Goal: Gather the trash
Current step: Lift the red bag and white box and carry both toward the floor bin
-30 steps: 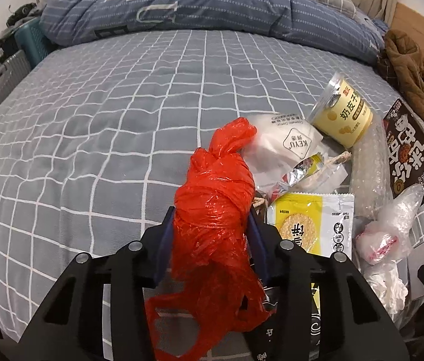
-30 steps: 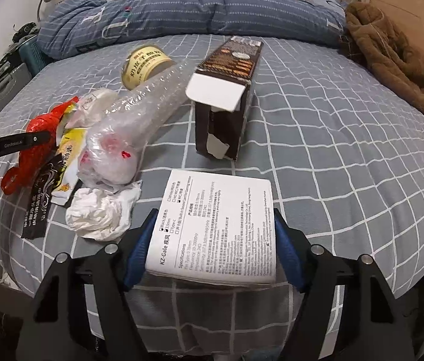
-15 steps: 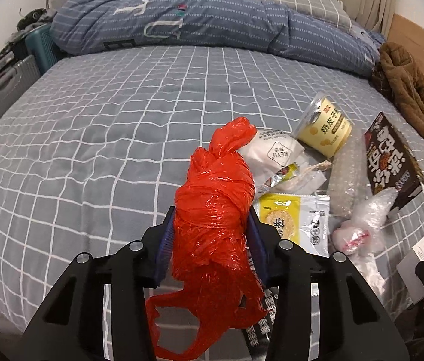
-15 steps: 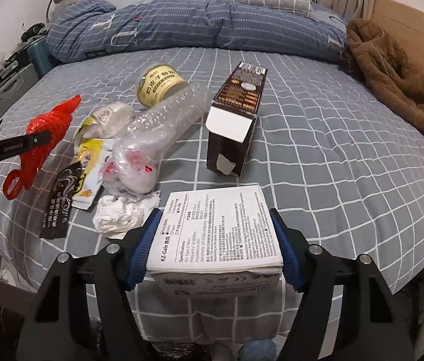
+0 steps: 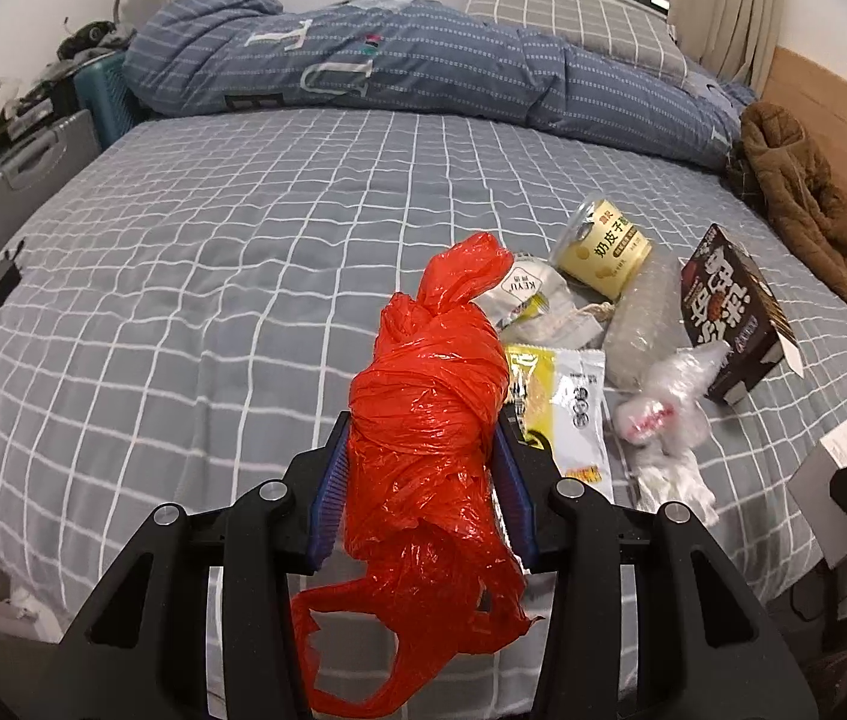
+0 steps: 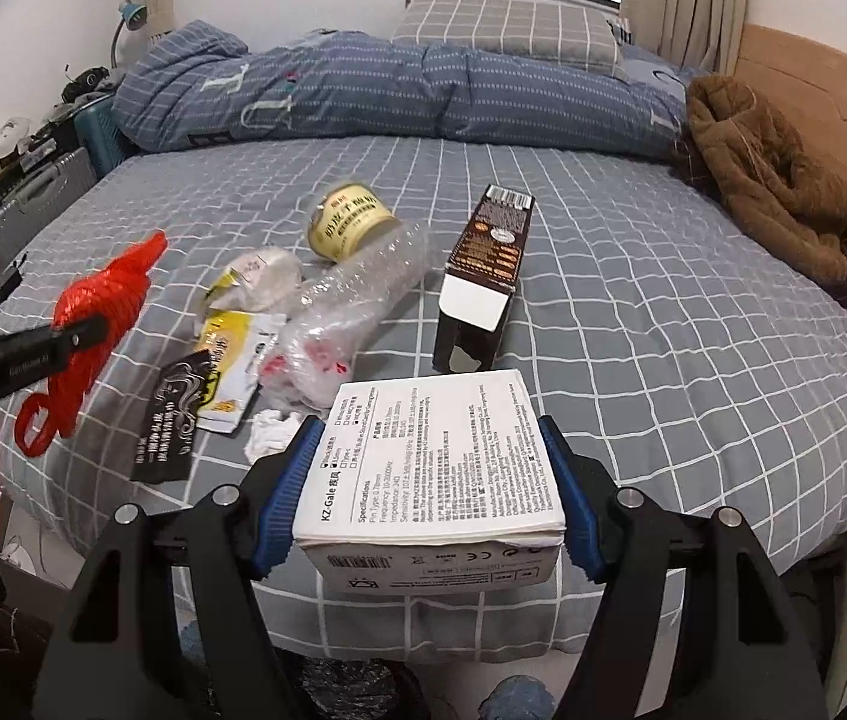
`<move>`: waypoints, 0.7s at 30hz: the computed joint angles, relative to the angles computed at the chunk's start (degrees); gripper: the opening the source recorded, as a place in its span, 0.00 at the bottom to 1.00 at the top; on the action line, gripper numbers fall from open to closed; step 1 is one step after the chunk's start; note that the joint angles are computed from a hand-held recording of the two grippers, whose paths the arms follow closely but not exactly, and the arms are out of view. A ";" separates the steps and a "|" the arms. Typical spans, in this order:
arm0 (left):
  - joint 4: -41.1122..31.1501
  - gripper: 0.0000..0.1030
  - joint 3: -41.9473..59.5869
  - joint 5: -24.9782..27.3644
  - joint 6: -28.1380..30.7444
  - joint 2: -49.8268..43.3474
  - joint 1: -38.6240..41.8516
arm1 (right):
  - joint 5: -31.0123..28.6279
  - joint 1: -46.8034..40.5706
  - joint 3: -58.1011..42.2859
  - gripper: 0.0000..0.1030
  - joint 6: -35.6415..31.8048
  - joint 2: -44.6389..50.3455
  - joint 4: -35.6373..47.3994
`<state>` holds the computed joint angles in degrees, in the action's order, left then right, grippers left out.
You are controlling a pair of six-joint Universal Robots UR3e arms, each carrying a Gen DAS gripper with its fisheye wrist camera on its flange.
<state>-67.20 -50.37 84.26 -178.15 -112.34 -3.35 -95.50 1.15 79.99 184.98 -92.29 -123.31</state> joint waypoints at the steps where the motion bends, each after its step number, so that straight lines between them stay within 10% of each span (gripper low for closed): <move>1: 0.55 0.42 -1.59 0.06 -0.11 1.17 0.03 | -0.07 0.29 0.24 0.65 0.25 -0.49 0.01; 21: 7.87 0.41 -36.39 -1.68 0.25 27.48 -0.67 | -2.51 6.92 9.66 0.65 5.92 -9.94 -1.36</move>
<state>-59.34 -86.76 82.57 -177.89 -84.87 -4.01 -98.01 8.06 89.65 190.91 -102.23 -124.67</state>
